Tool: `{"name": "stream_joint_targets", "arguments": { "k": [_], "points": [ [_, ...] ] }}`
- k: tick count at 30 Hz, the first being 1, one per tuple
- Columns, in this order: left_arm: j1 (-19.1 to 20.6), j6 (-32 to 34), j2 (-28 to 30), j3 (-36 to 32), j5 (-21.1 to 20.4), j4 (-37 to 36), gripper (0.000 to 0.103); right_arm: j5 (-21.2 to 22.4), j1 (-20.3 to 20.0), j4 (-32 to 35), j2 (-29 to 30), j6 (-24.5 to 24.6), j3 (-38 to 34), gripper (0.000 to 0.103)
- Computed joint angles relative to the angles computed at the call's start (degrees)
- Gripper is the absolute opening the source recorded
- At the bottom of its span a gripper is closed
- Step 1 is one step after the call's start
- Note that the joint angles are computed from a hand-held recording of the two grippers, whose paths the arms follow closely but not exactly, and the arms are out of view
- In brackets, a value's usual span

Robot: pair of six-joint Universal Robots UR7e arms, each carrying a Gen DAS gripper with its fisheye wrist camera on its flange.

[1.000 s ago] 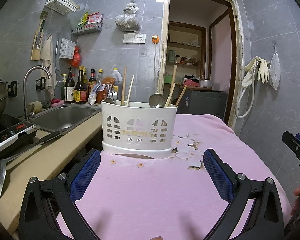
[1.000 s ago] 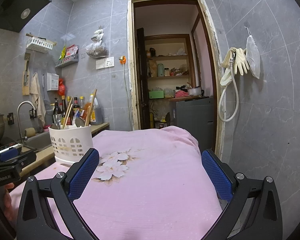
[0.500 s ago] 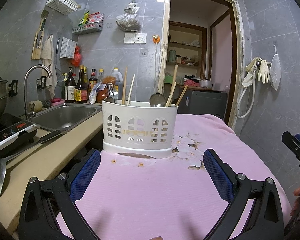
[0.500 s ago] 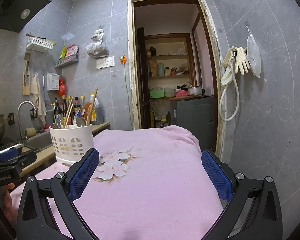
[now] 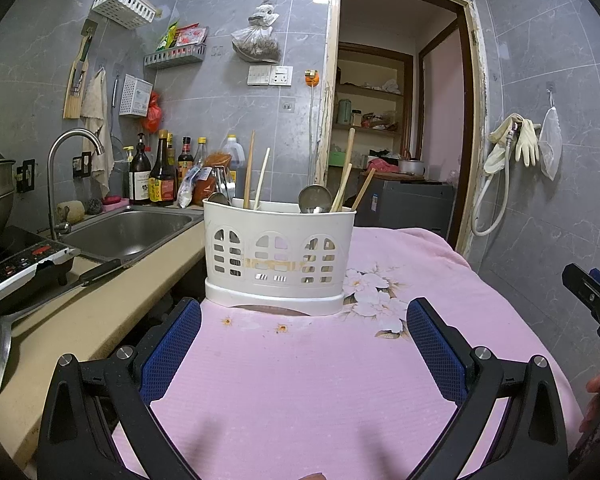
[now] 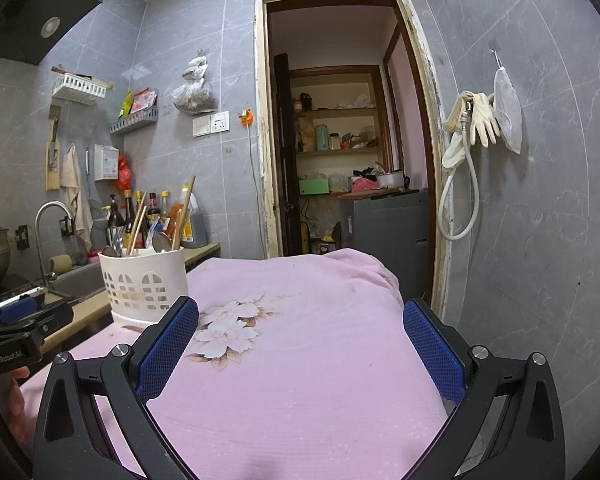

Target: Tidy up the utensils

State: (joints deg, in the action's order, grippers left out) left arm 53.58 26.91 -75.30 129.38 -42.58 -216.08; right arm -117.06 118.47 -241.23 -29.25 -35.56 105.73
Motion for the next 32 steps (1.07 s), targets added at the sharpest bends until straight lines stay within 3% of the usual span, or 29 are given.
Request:
{"name": "stream_joint_targets", "arguments": {
  "k": [6, 11, 32],
  "points": [
    [-0.2, 0.2, -0.1, 0.0, -0.1, 0.2, 0.101, 0.1, -0.1, 0.0, 0.0, 0.0, 0.0, 0.103],
    [-0.9, 4.9, 2.5, -0.7, 1.8, -6.0, 0.101, 0.0, 0.0, 0.0, 0.1, 0.1, 0.1, 0.103],
    [-0.3, 6.0, 3.7, -1.6, 2.7, -5.2, 0.101, -0.4, 0.2, 1.4, 0.6, 0.9, -0.5, 0.103]
  ]
}}
